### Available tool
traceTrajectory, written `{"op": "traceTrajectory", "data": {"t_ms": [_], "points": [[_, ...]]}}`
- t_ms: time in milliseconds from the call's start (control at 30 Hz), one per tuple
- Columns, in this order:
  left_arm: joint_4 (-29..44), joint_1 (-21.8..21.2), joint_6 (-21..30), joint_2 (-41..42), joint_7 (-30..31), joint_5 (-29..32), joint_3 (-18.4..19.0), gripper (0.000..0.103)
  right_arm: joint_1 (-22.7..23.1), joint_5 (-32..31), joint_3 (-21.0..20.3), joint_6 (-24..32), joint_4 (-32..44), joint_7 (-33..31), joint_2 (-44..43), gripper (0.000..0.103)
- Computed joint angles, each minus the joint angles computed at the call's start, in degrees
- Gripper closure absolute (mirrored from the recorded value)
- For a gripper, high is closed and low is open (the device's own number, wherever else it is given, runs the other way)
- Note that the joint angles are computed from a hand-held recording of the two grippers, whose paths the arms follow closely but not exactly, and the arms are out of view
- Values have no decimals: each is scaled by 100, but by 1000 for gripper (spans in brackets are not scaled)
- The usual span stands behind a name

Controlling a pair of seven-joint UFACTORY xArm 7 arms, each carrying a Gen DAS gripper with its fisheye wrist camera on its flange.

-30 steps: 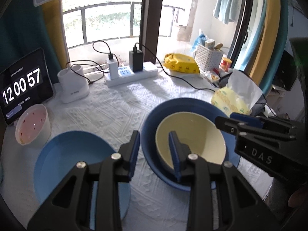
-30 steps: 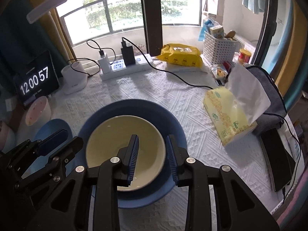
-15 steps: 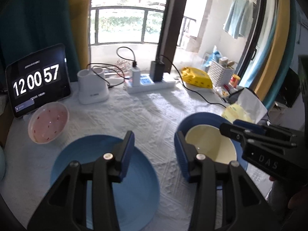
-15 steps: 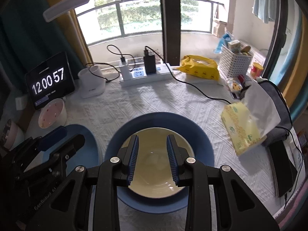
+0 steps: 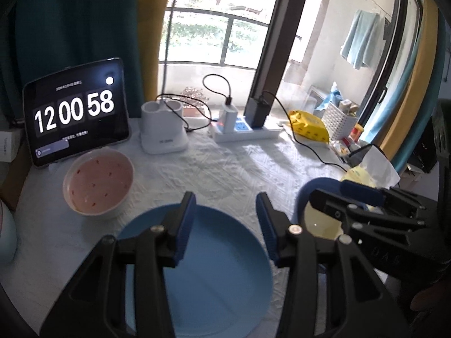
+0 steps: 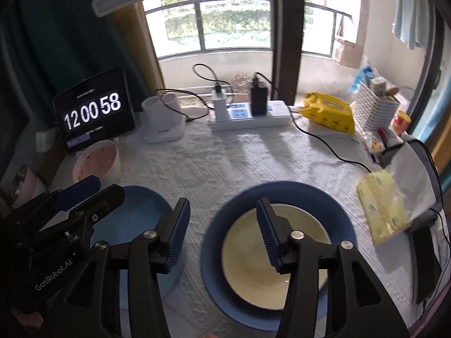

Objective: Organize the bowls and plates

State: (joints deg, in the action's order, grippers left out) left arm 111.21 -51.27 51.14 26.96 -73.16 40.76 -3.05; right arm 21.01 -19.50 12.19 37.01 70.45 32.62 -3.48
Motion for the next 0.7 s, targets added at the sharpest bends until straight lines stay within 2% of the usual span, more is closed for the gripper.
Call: {"op": "traceTrajectory", "data": {"t_ms": [33,67,167,267,467,700], "points": [[-89,3,6,-66,-53,27,25,50,15,-22,17,-7,73,-12,75,47],[-193,12,1,-143,-115,60,34,41,33,-64,27,0,130,9,131,43],[-569,84,-34,-411,-414,249,32,28,106,-150,18,4,314,48,319,36],[-801,209,65,-589,-501,357,-59,23,196,-249,-9,18,498,87,504,31],[-1268,503,140,-903,-656,483,-227,16,371,-214,-88,67,821,-36,814,29],[-1761,829,118,-1221,-793,559,-394,15,578,-214,-178,140,1212,-103,1173,28]]}}
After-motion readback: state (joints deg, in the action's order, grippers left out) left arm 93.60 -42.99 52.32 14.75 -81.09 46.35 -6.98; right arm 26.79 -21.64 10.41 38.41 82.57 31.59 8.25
